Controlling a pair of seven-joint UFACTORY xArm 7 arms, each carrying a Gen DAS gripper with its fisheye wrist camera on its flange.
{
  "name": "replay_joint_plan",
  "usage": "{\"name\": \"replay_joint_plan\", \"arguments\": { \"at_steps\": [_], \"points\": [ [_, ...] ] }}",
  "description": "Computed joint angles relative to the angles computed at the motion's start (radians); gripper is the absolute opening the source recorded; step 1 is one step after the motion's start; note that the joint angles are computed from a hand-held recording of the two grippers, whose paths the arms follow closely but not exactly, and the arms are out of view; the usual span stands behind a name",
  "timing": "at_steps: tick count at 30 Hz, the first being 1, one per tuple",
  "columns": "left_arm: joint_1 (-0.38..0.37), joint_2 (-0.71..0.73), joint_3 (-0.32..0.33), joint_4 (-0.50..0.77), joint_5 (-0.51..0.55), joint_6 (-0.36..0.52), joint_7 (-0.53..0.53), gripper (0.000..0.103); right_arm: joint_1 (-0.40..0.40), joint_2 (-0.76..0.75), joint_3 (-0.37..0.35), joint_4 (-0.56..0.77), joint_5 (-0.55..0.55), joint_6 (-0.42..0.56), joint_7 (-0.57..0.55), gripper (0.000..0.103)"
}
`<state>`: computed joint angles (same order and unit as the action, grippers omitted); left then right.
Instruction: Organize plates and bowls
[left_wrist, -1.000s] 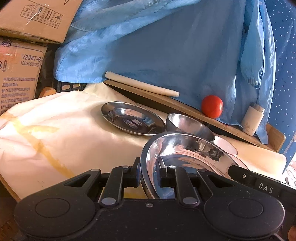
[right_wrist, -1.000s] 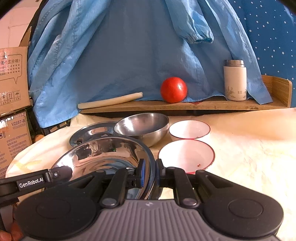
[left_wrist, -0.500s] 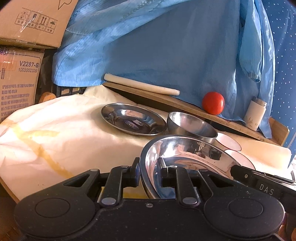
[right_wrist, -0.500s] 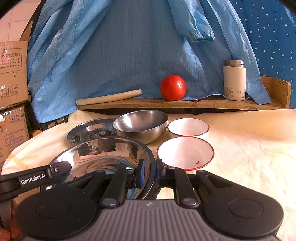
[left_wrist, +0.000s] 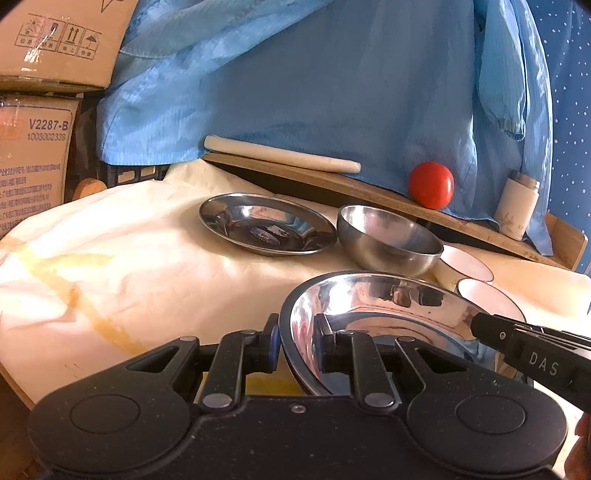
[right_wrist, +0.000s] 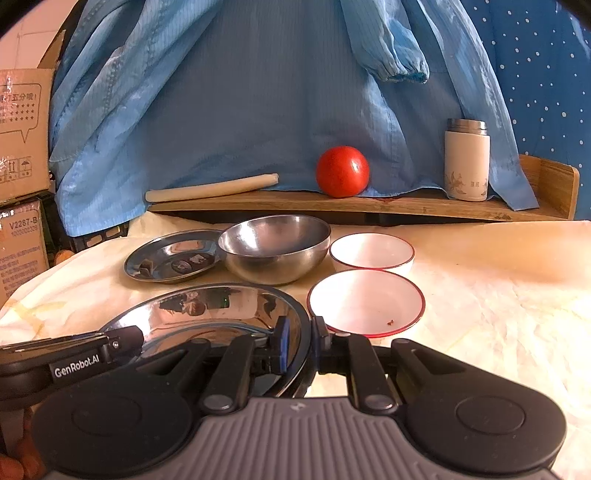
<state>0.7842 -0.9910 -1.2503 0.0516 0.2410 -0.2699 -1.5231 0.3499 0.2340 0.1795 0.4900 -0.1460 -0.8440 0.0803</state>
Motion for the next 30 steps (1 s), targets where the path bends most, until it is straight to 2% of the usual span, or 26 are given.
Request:
{"name": "replay_joint_plan", "arguments": {
  "at_steps": [12,22,27,30],
  "points": [
    [0.028,0.016,-0.013,0.004,-0.008,-0.028,0.006,0.022,0.011,0.019,-0.001,0.005,0.024,-0.023,-0.032,0.019],
    [0.021,0.021,-0.012,-0.004,-0.027,-0.041,0.01,0.024,0.011,0.021,0.004,-0.002,0.015,-0.037,-0.029,0.035],
    [-0.013,-0.002,0.007,-0.02,-0.041,-0.035,-0.004,0.041,0.004,0.019,0.004,-0.005,-0.004,-0.039,-0.013,0.04],
    [-0.028,-0.014,0.019,-0.032,-0.045,-0.028,-0.019,0.052,-0.005,0.018,0.005,-0.008,-0.028,-0.049,0.003,0.048]
  ]
}}
